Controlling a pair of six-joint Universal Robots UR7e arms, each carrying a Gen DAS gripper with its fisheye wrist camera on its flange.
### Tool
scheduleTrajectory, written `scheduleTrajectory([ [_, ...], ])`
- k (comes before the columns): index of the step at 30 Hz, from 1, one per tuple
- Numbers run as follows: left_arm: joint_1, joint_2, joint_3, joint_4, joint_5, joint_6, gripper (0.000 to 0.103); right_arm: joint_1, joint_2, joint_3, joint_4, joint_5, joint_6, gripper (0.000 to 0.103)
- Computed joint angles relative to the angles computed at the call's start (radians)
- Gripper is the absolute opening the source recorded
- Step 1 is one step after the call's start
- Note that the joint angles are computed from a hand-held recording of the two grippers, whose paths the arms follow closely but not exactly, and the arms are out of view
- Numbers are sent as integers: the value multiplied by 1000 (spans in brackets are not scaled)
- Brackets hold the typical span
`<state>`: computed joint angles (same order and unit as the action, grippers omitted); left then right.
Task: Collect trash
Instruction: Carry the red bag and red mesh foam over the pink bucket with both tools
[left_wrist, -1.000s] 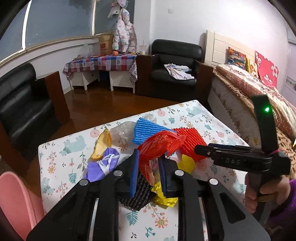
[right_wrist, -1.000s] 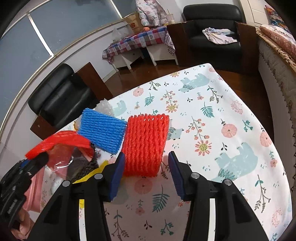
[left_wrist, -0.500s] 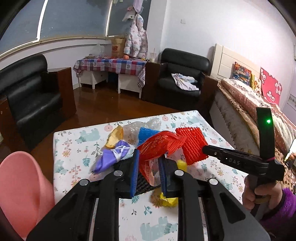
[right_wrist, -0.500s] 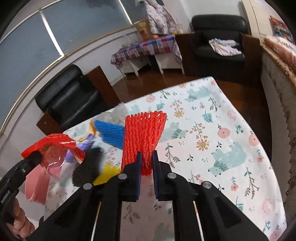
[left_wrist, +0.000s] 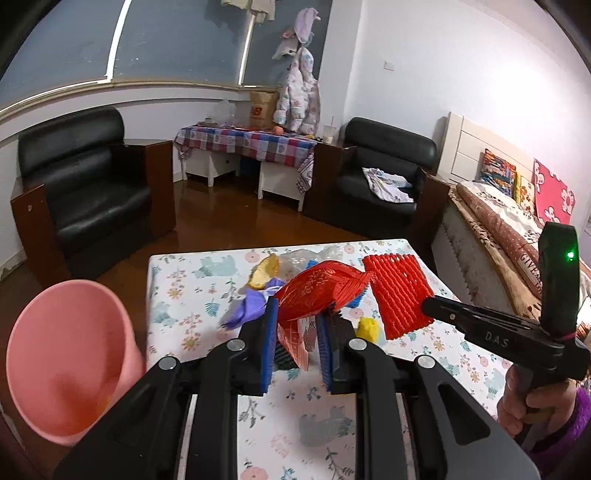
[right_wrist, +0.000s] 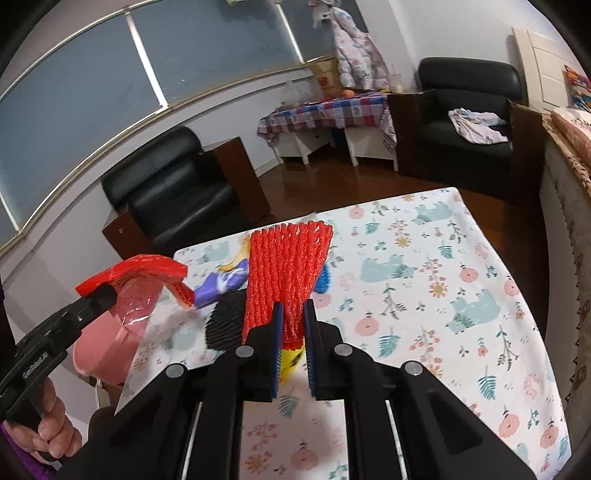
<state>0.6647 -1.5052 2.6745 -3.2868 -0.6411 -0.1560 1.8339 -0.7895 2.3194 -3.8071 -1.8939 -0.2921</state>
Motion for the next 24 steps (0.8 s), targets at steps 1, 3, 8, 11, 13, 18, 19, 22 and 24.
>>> scheduleTrajectory([
  [1,-3,-12,6,4,4,-6,20,7,2,-1,6,-1,0,10],
  [3,-11,-46,21,15,18,-24,20,21,11,-2,9,-5,0,10],
  [8,-30,-139,54,60,67,-67,20,55,34,-11,30,4,11,10],
  [11,-42,-202,76,114,114,-96,20,80,56,-29,54,5,8,10],
  [13,-48,-240,87,152,148,-109,20,99,69,-47,88,12,18,10],
  [18,-78,-412,120,327,247,-175,20,147,111,-89,131,20,3,10],
  [19,-83,-463,124,388,269,-198,20,156,118,-99,143,21,-2,10],
  [22,-93,-593,129,554,322,-259,20,189,145,-138,184,27,-10,10],
  [24,-95,-661,126,648,345,-298,20,211,161,-166,220,38,-10,10],
])
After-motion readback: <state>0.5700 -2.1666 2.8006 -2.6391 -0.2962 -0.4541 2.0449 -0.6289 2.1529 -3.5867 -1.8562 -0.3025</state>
